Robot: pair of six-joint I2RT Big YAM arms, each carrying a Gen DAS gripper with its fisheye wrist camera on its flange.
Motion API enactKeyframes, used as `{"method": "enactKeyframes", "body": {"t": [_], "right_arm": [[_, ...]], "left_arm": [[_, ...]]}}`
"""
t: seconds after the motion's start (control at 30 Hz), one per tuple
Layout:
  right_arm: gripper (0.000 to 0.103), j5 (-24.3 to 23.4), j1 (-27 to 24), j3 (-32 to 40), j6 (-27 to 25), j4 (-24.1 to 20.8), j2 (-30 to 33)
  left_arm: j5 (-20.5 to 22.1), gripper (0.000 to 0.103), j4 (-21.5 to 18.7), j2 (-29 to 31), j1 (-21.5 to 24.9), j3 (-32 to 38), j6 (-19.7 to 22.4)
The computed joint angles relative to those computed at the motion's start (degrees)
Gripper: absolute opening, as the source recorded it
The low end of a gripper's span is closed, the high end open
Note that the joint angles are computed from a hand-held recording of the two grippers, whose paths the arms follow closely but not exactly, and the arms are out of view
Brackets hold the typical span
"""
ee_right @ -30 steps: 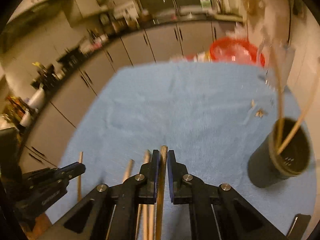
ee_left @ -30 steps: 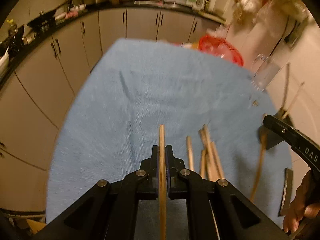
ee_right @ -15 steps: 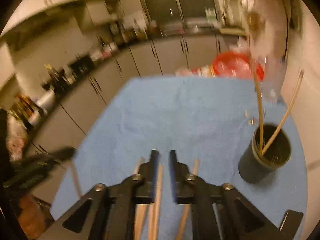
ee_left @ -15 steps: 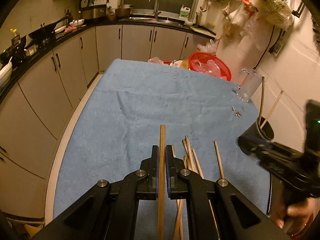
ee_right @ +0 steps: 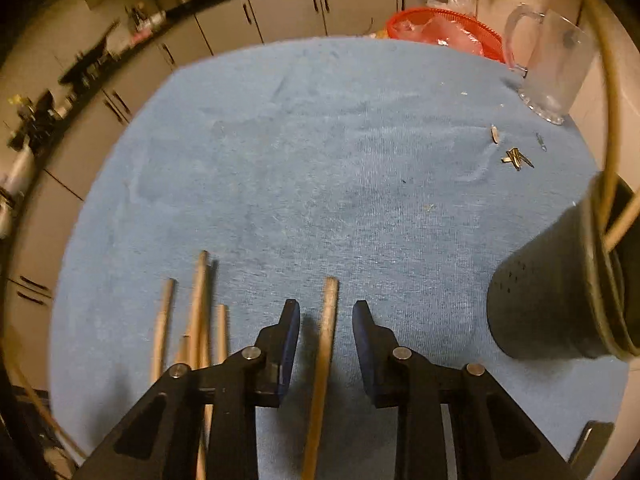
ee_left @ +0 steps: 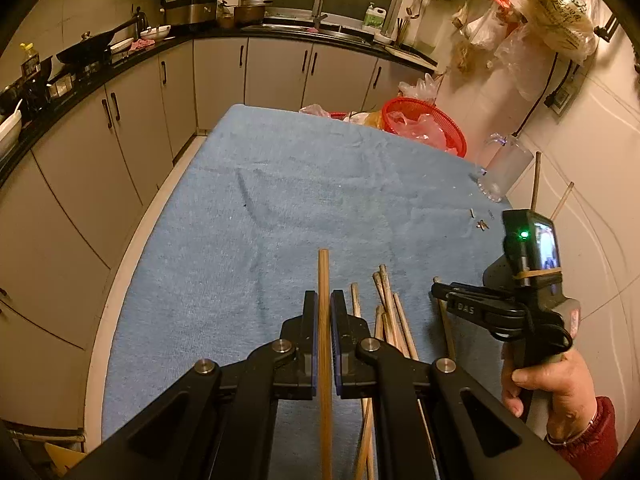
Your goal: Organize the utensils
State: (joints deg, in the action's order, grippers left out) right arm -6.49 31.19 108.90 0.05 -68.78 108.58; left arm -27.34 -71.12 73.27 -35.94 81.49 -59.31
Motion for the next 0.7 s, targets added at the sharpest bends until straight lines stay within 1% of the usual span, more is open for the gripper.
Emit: {"method": "enactKeyframes", "body": {"t": [0.03,0.1,0.13,0.17,0.23,0.3,0.33,0.4,0.47,0.5,0.57,0.7], "right_arm": [[0.023,-1.43,-0.08,1.14,-0.16,-1.44,1.06],[0.018,0.33,0.29,-0.69,-1.04,0.60,0.44],[0.012,0.41,0.40,-0.71,-1.61,1.16,0.57],[0.009,-0.10,0.41,-0.61,-2.20,1.18,0.65],[0.008,-1.45,0.20,-1.03,-1.37,1.30,0.14],[0.008,-2.79,-0.05,-2.85,-0.53,3.08,-1.71],[0.008,-3.21,-0.15,-4.12,-0.22,4.48,-3.22],[0.008,-5.97,-0.63,-7.09,0.30,7.45,-6.76],[0.008,-6.56,-0.76,-9.67,0.33,10.18,-10.25],[0.008,-7.34,-0.89,-11.39,0.24,12.35,-12.43],[0.008,-9.03,-1.19,-14.12,0.22,15.17,-15.93],[0.008,-11.29,-1.31,-18.77,1.80,20.74,-21.82]], "left_arm": [[0.10,0.006,0.12,-0.04,0.08,-0.09,0.08],[0.25,0.006,0.38,0.07,0.23,-0.14,0.20],[0.38,0.006,0.46,0.11,0.32,-0.10,0.32],[0.53,0.006,0.52,0.14,0.43,-0.04,0.43],[0.45,0.006,0.58,0.10,0.34,0.02,0.42],[-0.02,0.006,0.54,-0.07,-0.03,0.09,0.43],[-0.22,0.006,0.46,-0.13,-0.19,0.16,0.45],[-0.78,0.006,0.02,-0.05,-0.60,0.75,0.36],[-1.42,0.006,-0.31,-0.06,-1.07,1.35,0.42],[-1.86,0.006,-0.47,-0.07,-1.41,1.70,0.44],[-2.85,0.006,-0.98,-0.04,-2.20,2.52,0.33],[-4.50,0.006,-1.91,0.09,-3.55,4.21,0.30]]}}
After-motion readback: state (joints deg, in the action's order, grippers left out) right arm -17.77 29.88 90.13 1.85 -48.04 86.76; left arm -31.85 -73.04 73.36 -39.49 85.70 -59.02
